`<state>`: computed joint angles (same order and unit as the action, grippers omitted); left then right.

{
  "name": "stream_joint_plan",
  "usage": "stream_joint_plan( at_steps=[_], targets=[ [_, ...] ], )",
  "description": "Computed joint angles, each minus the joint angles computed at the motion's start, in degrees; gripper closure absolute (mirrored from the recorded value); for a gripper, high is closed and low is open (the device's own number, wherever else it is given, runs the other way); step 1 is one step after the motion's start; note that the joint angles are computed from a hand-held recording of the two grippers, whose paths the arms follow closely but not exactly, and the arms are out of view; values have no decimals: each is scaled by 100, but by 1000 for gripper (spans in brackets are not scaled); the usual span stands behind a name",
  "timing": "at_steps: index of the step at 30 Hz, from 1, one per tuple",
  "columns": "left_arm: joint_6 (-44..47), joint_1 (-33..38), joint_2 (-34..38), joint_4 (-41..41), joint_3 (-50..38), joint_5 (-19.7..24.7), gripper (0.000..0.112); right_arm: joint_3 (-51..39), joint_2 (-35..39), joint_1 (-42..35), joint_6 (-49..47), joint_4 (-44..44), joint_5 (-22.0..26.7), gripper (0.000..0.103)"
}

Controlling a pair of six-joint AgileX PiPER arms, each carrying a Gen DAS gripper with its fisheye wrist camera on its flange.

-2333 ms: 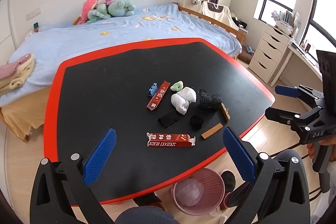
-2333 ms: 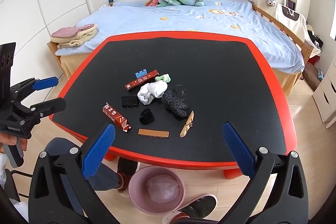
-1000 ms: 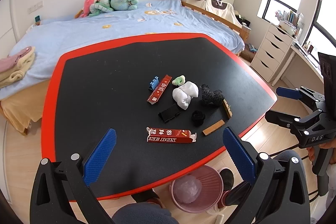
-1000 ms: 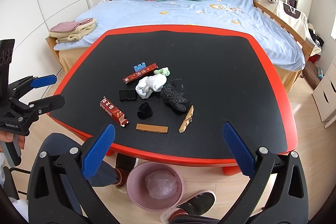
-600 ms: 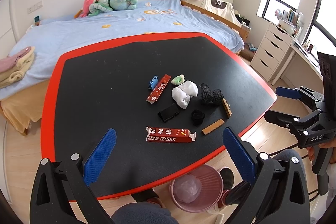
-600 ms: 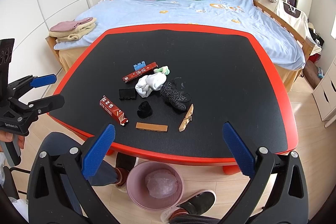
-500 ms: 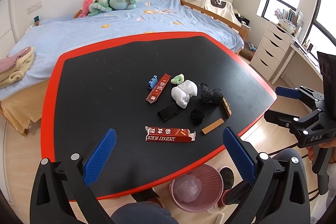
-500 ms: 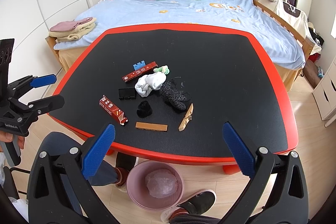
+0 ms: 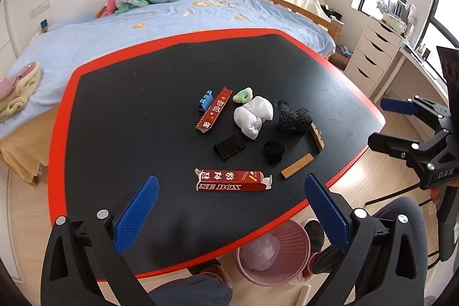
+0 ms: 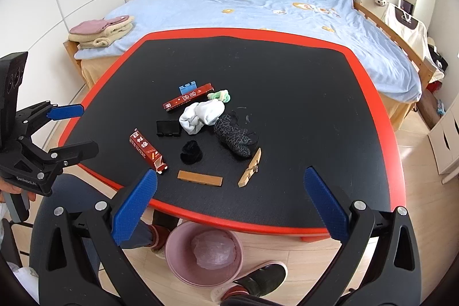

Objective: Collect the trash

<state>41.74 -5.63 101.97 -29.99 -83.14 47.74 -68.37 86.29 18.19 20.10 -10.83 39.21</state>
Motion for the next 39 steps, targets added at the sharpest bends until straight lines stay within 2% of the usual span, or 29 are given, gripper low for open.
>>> stream_joint_plan(
  at_steps=[9,14,25,31,36,38,39],
  targets=[
    [-418,-257,603,576,-453,145,15,-801,850,-464,-1416,814,185,3],
    [-633,-317,1034,770,-824,378,15,-1257,1381,-636,-2214,1206,324,3],
    [-922,-414,1473,1074,-1050,420,15,-1971,2247,-736,-3123,1600,547,4],
    [-849,-407,1481,1099,-960,233,15,-2383,2701,-708,-3246,1588,742,25],
    [-612,-324,1467,915,-895,151,15,-2559,2915,-643,-3244,1541,830,47],
    [-481,-280,1442,790,-835,102,18,-2572,2938,-645,-3251,1565,830,57],
    [-490,-304,1462,769,-865,78,22,-2569,2944,-647,-3259,1584,826,58]
  ],
)
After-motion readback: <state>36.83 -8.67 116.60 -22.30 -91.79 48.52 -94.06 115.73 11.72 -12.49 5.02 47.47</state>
